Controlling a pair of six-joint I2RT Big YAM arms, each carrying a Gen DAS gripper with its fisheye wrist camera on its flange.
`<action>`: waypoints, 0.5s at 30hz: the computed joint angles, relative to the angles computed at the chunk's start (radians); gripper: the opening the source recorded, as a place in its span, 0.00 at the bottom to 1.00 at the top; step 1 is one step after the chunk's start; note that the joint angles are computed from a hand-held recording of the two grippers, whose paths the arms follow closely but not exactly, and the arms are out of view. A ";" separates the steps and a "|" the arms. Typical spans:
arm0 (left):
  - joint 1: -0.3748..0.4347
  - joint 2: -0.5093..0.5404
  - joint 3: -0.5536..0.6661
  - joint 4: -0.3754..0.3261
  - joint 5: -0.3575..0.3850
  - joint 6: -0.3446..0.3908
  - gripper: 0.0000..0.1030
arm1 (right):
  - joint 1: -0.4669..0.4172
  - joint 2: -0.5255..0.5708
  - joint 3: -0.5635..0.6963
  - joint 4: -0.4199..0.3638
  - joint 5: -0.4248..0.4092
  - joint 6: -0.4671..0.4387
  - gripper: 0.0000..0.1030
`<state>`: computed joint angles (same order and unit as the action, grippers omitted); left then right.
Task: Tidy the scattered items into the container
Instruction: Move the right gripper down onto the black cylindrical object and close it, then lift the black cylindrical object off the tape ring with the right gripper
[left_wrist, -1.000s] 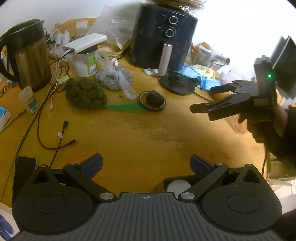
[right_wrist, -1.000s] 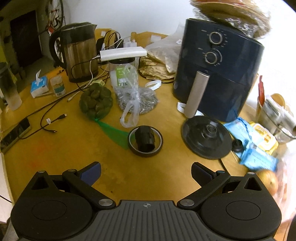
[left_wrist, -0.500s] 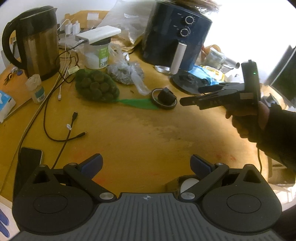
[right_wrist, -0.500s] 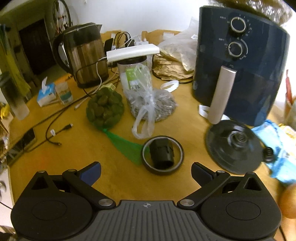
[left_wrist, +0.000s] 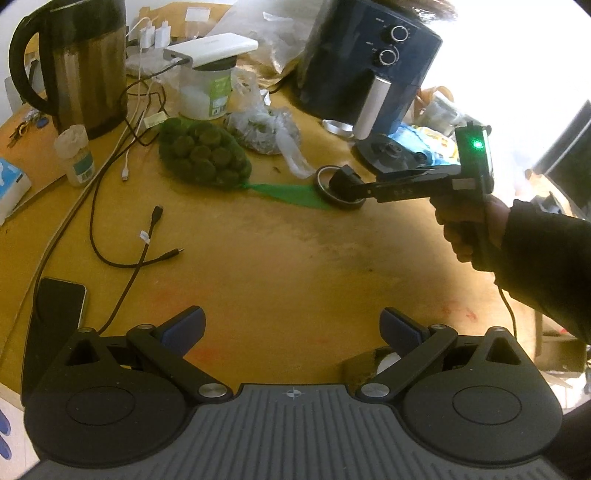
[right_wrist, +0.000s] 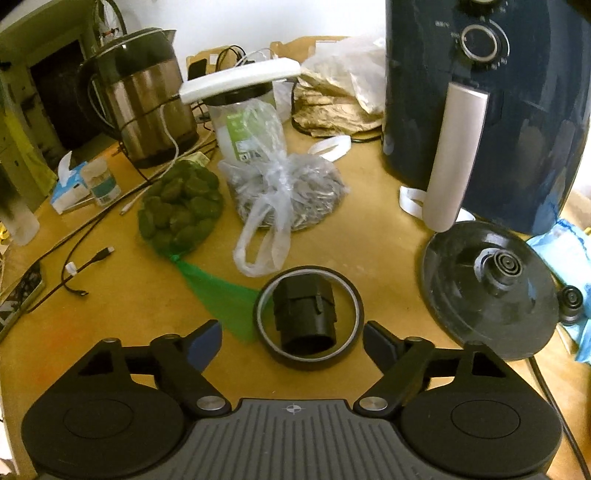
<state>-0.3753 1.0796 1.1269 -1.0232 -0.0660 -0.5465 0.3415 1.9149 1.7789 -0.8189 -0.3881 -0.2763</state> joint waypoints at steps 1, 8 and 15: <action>0.003 0.000 -0.001 -0.002 0.003 -0.001 1.00 | -0.001 0.008 0.006 0.001 -0.002 0.003 0.75; 0.026 0.003 -0.009 -0.005 0.029 0.001 1.00 | -0.012 0.062 0.055 0.001 -0.046 0.048 0.65; 0.041 0.009 -0.012 -0.006 0.044 -0.003 1.00 | -0.022 0.122 0.131 -0.037 -0.114 0.097 0.61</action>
<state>-0.3345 1.0885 1.1152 -1.0293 -0.0215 -0.5495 0.3199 2.0371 1.9096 -0.8558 -0.5025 -0.1796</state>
